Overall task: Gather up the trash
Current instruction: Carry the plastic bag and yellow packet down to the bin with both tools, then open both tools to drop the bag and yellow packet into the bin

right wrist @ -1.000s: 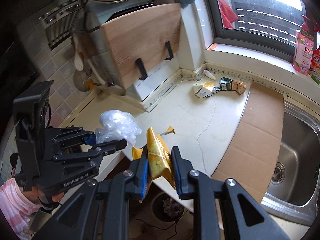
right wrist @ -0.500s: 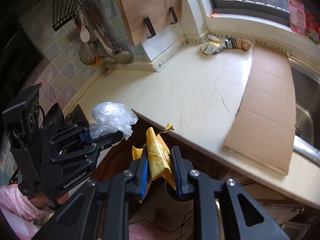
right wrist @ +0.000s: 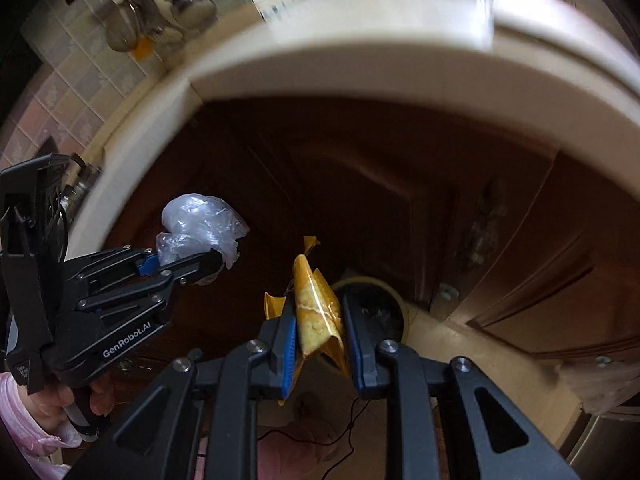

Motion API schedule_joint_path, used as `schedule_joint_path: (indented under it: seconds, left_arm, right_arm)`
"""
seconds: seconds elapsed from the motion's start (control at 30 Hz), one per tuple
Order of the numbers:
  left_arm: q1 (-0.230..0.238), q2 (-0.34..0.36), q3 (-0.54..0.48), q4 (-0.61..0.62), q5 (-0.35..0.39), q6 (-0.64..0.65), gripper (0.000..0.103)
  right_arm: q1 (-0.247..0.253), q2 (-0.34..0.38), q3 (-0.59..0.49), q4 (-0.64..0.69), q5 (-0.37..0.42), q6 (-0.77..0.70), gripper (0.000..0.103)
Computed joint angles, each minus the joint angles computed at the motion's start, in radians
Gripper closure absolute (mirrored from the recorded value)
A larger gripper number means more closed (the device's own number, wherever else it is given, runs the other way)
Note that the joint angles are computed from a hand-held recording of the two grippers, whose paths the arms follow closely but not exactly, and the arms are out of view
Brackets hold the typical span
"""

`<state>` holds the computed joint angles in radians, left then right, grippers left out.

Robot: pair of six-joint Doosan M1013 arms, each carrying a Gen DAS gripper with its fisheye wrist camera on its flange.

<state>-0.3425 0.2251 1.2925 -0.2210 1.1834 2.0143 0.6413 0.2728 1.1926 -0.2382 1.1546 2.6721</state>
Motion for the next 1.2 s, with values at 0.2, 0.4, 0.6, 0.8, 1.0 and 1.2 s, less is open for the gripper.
schedule_joint_path:
  seconds: [0.2,0.4,0.6,0.8,1.0,1.2]
  left_arm:
    - [-0.003,0.023,0.141,0.02,-0.118,-0.035,0.087]
    - [-0.003,0.066,0.213,0.011,-0.179,-0.03,0.086]
    - [-0.008,0.11,0.249,0.036,-0.217,-0.037,0.084]
    - [-0.004,0.136,0.268,0.055,-0.254,-0.052,0.061]
    - [-0.008,0.14,0.282,0.091,-0.288,-0.064,0.031]
    - [0.001,0.149,0.276,0.12,-0.276,-0.106,0.022]
  right_arm:
    - [-0.023,0.019,0.122,0.059,-0.118,-0.029,0.081]
    - [-0.04,0.061,0.184,0.089,-0.194,-0.083,0.08]
    - [-0.054,0.099,0.214,0.111,-0.238,-0.12,0.077]
    - [-0.063,0.141,0.207,0.151,-0.245,-0.168,0.067]
    - [-0.066,0.163,0.19,0.167,-0.239,-0.173,0.064]
    - [-0.069,0.174,0.175,0.185,-0.231,-0.188,0.056]
